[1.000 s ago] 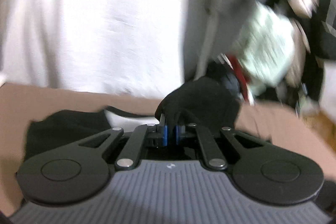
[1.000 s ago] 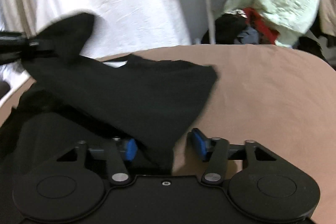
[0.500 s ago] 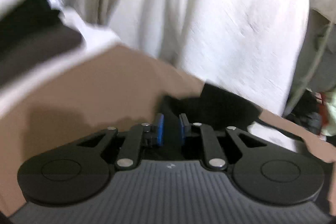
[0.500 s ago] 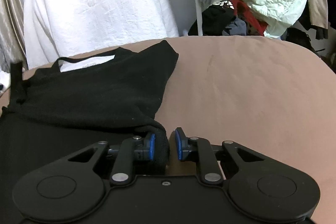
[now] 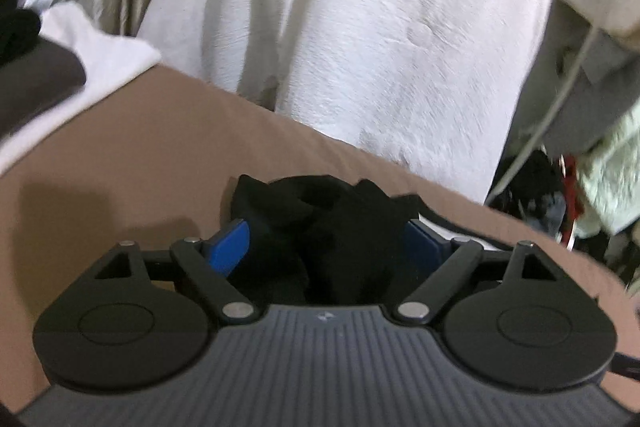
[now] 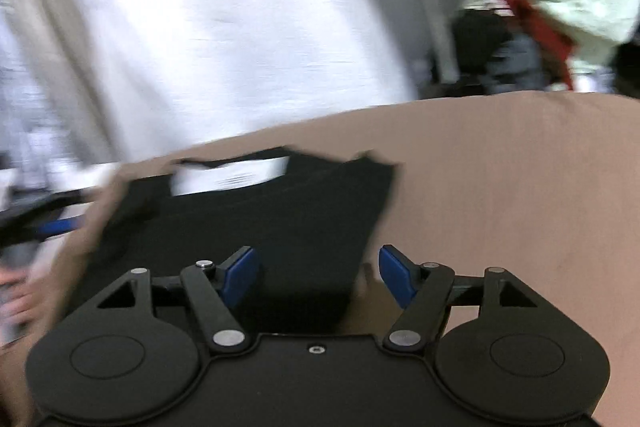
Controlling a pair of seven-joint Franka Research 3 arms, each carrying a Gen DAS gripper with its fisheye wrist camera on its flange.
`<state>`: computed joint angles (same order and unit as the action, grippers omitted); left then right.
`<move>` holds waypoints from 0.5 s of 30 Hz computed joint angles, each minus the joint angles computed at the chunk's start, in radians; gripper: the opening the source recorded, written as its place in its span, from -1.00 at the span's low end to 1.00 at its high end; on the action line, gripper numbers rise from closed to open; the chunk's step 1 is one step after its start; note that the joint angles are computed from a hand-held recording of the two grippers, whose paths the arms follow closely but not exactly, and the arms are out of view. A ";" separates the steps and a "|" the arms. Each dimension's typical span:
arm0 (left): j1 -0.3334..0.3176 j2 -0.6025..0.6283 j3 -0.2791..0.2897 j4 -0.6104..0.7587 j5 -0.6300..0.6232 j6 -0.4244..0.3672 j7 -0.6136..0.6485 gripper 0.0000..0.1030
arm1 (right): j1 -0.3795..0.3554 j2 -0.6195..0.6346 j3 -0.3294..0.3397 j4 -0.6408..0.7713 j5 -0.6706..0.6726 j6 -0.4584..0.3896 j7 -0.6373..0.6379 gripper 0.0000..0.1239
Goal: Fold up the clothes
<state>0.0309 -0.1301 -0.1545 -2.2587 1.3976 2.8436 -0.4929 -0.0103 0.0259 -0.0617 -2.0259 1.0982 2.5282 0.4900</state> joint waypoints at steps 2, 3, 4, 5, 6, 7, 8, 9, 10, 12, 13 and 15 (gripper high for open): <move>0.007 -0.005 0.005 -0.002 0.031 0.025 -0.043 0.66 | 0.029 0.068 0.027 0.039 -0.001 0.139 0.018 0.16; 0.012 -0.002 0.006 0.003 0.068 0.046 -0.071 0.66 | 0.034 0.096 0.038 0.061 0.000 0.168 0.017 0.02; 0.012 0.005 0.007 0.011 0.095 0.064 -0.079 0.66 | 0.029 0.113 0.047 0.078 0.015 0.166 0.002 -0.83; 0.009 0.016 0.007 0.020 0.115 0.080 -0.074 0.66 | 0.026 0.124 0.058 0.090 0.038 0.178 -0.024 -0.93; 0.005 0.027 0.008 0.030 0.135 0.096 -0.069 0.67 | 0.041 0.115 0.063 0.078 0.119 0.246 -0.109 -0.93; 0.001 0.038 0.009 0.041 0.154 0.111 -0.063 0.67 | 0.030 0.096 0.104 0.061 0.266 0.347 -0.265 -0.93; -0.004 0.050 0.011 0.052 0.173 0.127 -0.057 0.69 | 0.038 0.080 0.115 0.051 0.363 0.424 -0.357 -0.94; -0.009 0.061 0.014 0.063 0.191 0.143 -0.051 0.76 | 0.037 0.083 0.114 0.053 0.399 0.445 -0.379 -0.94; -0.018 0.078 0.011 0.075 0.189 0.132 -0.008 0.79 | 0.046 0.096 0.089 0.054 0.365 0.411 -0.331 -0.94; -0.040 0.115 0.006 0.091 0.092 0.097 0.146 0.85 | 0.040 0.117 0.065 0.055 0.220 0.341 -0.167 -0.93; -0.049 0.132 0.007 0.094 -0.012 0.091 0.245 0.85 | 0.030 0.119 0.067 0.051 0.218 0.319 -0.175 -0.92; -0.060 0.161 0.014 0.099 -0.174 0.120 0.359 0.85 | 0.011 0.114 0.068 0.045 0.251 0.277 -0.199 -0.91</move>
<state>-0.0287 0.0312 -0.1404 -2.1599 1.2237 2.9631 -0.1337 0.0008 0.1403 0.0063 -1.9812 1.3489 2.8056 0.2909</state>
